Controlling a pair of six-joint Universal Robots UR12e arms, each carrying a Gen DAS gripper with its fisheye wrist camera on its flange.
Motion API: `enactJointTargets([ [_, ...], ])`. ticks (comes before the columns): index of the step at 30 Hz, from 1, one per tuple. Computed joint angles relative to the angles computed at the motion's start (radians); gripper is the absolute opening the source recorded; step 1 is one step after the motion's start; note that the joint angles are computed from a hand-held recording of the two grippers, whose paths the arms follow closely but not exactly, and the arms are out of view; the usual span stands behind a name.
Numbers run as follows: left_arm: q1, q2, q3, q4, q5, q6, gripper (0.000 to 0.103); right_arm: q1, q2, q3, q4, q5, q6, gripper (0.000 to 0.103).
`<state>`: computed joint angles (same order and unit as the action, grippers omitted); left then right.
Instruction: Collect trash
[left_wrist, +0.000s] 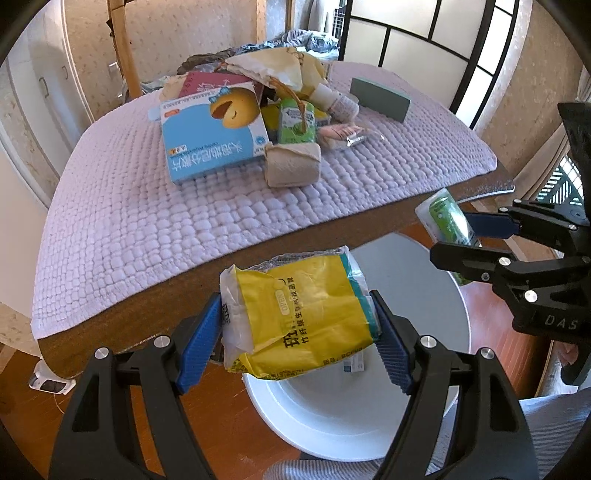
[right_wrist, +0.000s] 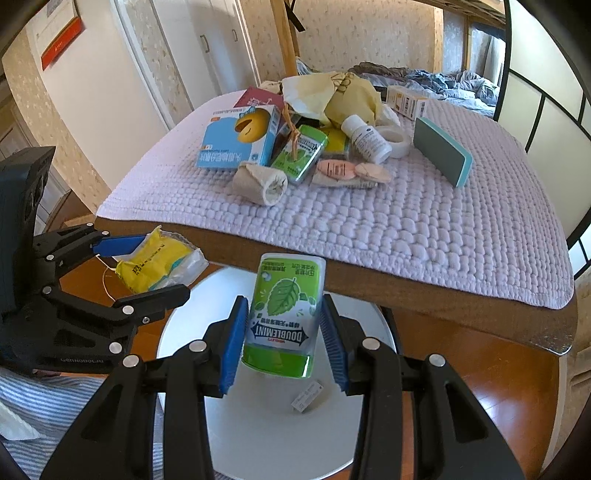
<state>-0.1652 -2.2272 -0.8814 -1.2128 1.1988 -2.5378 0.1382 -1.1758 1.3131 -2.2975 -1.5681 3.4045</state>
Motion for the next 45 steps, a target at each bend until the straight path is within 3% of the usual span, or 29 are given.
enactJointTargets([
  [7,-0.001,0.004,0.003,-0.058,0.014,0.003,0.078,0.006,-0.003,0.000,0.027,0.001,0.004,0.040],
  [28,-0.007,0.016,-0.032,-0.103,0.083,0.030,0.078,0.018,0.024,-0.030,0.100,0.025,0.024,0.037],
  [45,-0.020,-0.018,-0.005,-0.133,0.093,0.031,0.078,0.021,0.044,-0.032,0.092,0.035,0.053,0.037],
])
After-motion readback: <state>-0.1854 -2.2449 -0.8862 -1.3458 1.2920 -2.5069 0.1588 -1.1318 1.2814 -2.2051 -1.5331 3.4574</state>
